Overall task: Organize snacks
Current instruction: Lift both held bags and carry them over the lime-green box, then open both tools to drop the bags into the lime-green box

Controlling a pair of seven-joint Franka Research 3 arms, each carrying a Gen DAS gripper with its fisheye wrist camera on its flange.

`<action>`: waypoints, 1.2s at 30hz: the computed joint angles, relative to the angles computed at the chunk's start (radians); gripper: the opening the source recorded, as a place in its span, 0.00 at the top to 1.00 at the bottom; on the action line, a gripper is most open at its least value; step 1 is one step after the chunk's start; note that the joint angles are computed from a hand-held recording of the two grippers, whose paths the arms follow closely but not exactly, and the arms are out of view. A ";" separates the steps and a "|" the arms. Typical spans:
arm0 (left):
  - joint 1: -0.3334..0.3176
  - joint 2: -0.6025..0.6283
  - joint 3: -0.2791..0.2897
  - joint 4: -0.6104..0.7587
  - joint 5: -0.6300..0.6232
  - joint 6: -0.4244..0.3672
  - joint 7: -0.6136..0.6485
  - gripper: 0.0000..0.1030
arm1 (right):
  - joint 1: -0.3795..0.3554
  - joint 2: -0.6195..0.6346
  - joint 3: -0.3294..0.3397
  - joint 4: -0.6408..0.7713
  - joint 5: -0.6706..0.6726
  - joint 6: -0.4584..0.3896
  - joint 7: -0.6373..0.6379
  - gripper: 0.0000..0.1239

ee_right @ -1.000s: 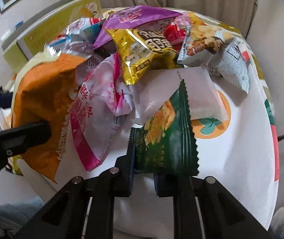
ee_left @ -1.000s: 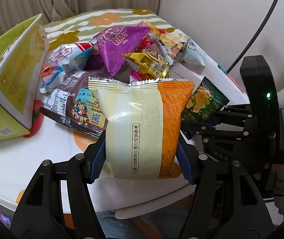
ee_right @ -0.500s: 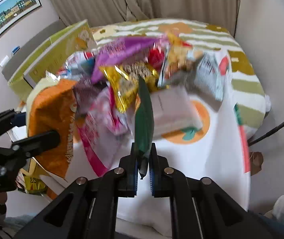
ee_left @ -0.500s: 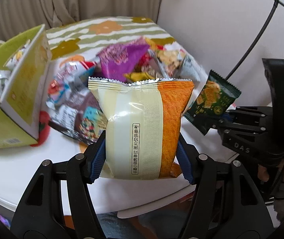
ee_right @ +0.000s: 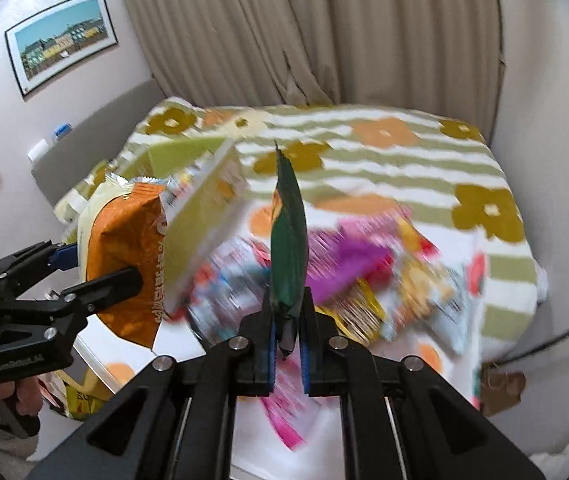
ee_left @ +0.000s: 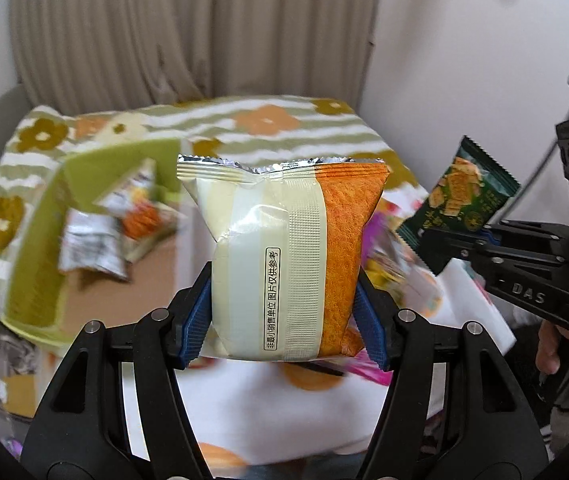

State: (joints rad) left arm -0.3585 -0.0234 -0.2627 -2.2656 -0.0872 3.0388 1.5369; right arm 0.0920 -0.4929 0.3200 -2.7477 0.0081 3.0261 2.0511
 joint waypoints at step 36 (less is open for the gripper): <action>0.323 0.227 0.048 0.271 -0.026 -0.284 0.233 0.02 | 0.332 0.830 -0.159 0.872 0.229 -0.249 -0.129 0.93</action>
